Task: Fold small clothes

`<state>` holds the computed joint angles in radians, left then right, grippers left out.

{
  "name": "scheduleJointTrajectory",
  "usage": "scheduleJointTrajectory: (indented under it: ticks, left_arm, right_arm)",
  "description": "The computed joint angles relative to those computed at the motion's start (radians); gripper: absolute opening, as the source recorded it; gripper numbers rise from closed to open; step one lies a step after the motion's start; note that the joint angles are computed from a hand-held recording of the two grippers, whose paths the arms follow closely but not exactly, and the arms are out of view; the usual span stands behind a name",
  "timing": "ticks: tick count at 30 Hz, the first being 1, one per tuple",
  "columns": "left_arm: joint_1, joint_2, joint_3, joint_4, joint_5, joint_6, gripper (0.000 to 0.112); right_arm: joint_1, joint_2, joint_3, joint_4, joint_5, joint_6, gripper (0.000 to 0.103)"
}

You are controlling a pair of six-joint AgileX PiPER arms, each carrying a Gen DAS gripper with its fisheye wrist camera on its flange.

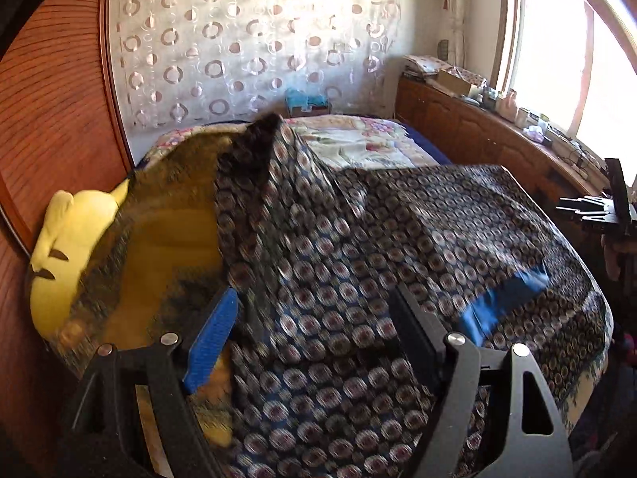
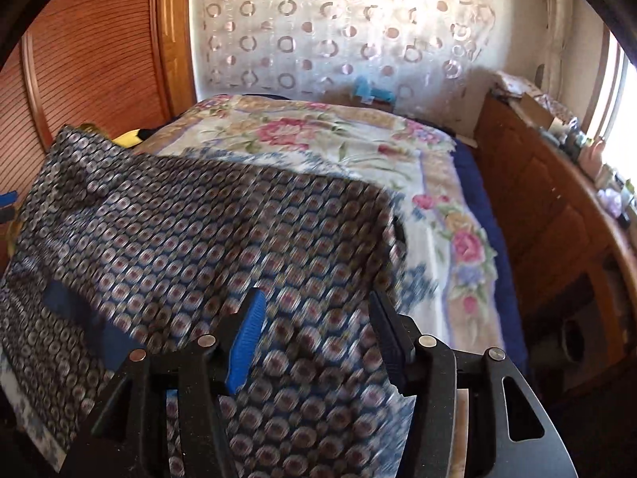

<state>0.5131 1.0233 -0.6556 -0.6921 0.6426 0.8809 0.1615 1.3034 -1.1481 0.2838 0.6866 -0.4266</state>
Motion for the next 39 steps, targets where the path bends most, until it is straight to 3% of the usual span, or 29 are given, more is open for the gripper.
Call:
scheduleJointTrajectory:
  ticks: [4, 13, 17, 18, 24, 28, 33, 37, 39]
  left_arm:
    - [-0.016, -0.032, 0.071, -0.024, -0.007, 0.039, 0.079]
    - [-0.259, 0.011, 0.147, 0.184, -0.173, -0.206, 0.079]
    - [-0.334, 0.084, 0.161, 0.294, -0.226, -0.321, 0.080]
    - [-0.354, 0.071, 0.186, 0.285, -0.269, -0.311, 0.081]
    - [-0.372, 0.086, 0.189, 0.254, -0.267, -0.272, 0.091]
    - [-0.398, 0.097, 0.185, 0.284, -0.282, -0.318, 0.092]
    - [-0.392, 0.096, 0.185, 0.276, -0.278, -0.305, 0.092]
    - [-0.390, 0.093, 0.187, 0.273, -0.276, -0.301, 0.092]
    - [-0.393, 0.092, 0.190, 0.275, -0.280, -0.304, 0.092]
  right_arm:
    - [-0.078, -0.059, 0.093, 0.144, 0.038, -0.140, 0.056]
    - [-0.183, -0.079, 0.188, 0.260, 0.051, -0.288, 0.056]
    - [-0.288, -0.067, 0.179, 0.363, 0.116, -0.399, 0.056]
    - [-0.308, -0.059, 0.170, 0.375, 0.129, -0.407, 0.056]
    - [-0.370, 0.025, 0.087, 0.389, 0.176, -0.372, 0.058]
    - [-0.388, 0.079, 0.015, 0.384, 0.200, -0.306, 0.058]
    - [-0.319, 0.101, -0.007, 0.318, 0.129, -0.208, 0.058]
    - [-0.220, 0.058, 0.078, 0.208, -0.038, -0.158, 0.058]
    - [-0.123, 0.046, 0.129, 0.080, -0.142, -0.039, 0.059]
